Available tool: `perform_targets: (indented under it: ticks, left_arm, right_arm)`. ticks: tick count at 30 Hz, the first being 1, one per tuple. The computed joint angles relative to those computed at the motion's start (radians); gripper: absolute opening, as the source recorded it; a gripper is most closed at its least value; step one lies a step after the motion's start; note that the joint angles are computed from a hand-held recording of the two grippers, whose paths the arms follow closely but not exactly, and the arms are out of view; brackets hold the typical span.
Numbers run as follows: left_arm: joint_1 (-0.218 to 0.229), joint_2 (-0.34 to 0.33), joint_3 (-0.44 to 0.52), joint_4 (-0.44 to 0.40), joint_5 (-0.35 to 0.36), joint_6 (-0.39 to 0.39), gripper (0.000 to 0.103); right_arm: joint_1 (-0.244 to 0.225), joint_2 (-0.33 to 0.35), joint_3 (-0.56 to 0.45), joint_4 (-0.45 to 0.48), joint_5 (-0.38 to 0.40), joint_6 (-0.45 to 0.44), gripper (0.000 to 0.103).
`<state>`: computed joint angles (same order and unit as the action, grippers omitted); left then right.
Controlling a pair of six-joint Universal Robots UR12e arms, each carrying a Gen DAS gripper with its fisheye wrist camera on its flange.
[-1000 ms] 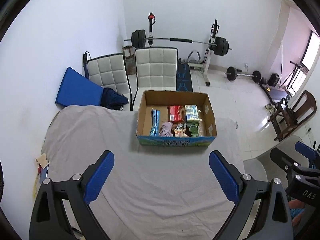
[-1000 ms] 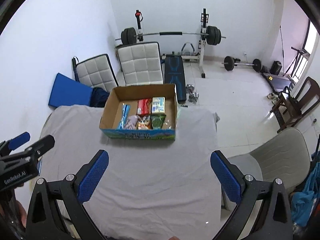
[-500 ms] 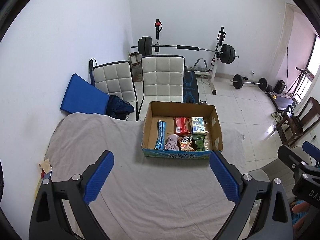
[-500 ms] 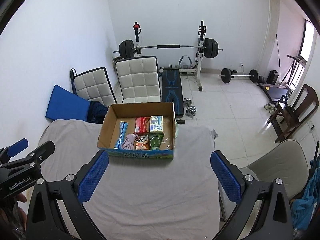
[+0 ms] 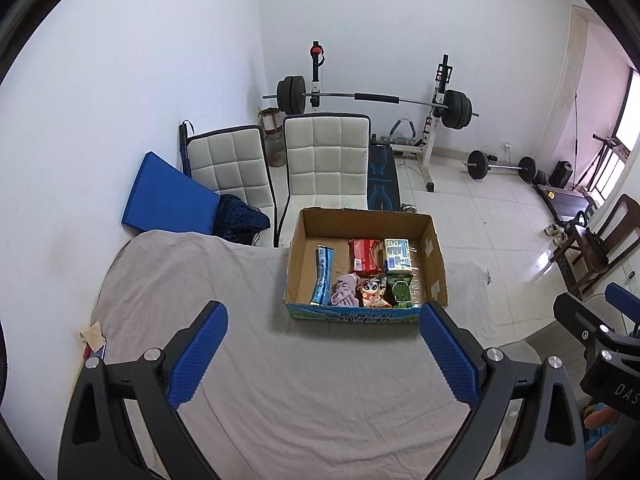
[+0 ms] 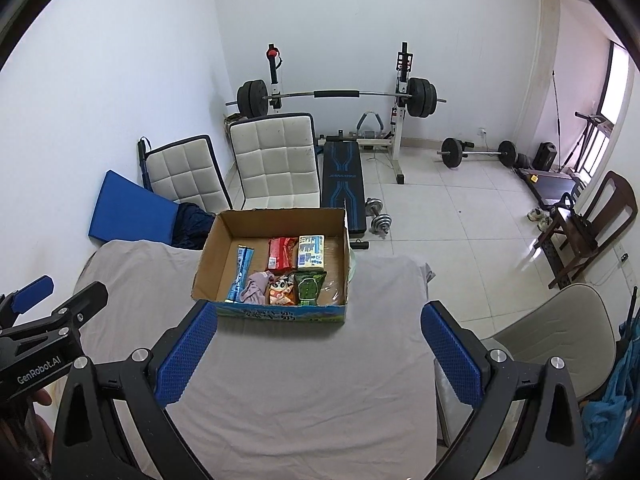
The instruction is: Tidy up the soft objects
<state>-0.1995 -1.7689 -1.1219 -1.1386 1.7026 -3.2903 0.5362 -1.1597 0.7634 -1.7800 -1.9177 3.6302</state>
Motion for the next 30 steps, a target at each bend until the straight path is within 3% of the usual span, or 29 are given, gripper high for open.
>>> perform_targets:
  ticks: [30]
  left_arm:
    - [0.003, -0.008, 0.018, -0.004, -0.003, -0.010, 0.098]
  right_arm:
    - [-0.009, -0.010, 0.026, -0.024, 0.018, -0.031, 0.103]
